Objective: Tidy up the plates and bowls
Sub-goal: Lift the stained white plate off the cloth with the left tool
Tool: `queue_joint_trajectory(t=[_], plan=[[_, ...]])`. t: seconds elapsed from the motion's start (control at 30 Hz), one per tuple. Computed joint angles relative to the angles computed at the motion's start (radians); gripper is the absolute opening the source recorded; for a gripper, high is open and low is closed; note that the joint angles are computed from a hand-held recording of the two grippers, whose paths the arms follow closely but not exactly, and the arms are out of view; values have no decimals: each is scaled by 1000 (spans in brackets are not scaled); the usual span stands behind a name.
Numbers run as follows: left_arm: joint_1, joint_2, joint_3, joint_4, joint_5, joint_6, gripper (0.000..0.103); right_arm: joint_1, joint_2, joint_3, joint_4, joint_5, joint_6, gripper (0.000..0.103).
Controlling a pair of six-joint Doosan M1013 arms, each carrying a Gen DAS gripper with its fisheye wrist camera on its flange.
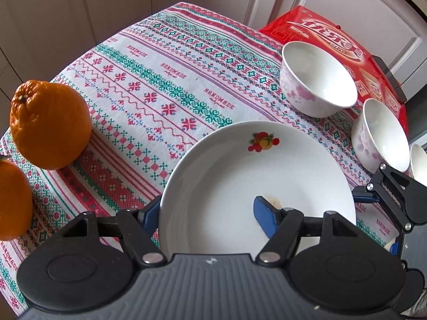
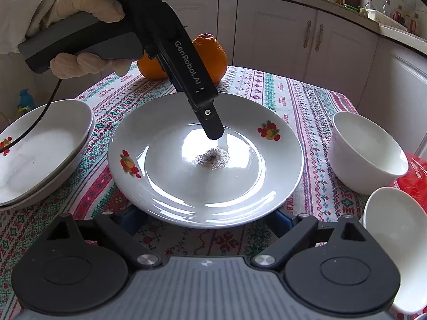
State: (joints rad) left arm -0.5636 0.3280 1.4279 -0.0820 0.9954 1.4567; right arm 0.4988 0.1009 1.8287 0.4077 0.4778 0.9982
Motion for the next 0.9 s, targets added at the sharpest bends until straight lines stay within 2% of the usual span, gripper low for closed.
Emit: queue_joint_trajectory(t=[0.43, 0.9], plan=[[-20, -55, 40, 40, -25, -69, 71, -5, -35, 8, 68, 16, -119, 96], [-71, -155, 119, 141, -62, -249, 71, -12, -82, 16, 166, 83, -273, 96]])
